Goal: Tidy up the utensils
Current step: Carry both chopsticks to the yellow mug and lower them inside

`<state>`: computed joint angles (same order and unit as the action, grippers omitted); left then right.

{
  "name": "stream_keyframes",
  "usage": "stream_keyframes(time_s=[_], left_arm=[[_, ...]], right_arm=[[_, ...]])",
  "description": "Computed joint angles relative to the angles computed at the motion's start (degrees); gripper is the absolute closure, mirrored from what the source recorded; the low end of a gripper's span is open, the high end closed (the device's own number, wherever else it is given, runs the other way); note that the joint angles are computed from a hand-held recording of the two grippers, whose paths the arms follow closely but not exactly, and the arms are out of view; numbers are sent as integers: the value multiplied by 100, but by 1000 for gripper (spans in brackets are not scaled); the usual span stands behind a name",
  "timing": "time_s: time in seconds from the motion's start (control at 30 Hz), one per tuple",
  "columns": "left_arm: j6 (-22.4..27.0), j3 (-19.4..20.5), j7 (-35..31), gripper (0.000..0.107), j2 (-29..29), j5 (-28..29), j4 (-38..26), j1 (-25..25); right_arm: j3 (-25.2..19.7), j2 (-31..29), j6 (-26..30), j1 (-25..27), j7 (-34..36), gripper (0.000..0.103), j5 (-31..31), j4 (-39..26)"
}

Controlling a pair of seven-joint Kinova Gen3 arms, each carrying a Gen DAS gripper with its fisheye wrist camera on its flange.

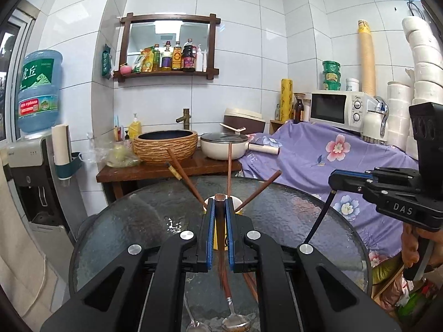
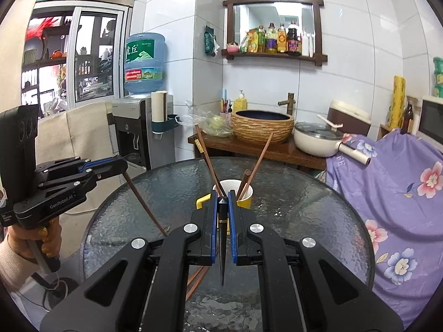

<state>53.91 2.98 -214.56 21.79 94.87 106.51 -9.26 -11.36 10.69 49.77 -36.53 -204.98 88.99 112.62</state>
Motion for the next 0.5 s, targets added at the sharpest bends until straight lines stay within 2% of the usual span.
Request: stream_keyframes(time_s=[0.17, 0.5], left_arm=[[-45, 84, 618, 101, 79, -471, -407, 26], [-156, 402, 1602, 101, 188, -1143, -1131, -26]], right_arm=[[116, -140, -609, 316, 260, 95, -219, -106], [233, -392, -874, 602, 1171, 95, -804, -459]])
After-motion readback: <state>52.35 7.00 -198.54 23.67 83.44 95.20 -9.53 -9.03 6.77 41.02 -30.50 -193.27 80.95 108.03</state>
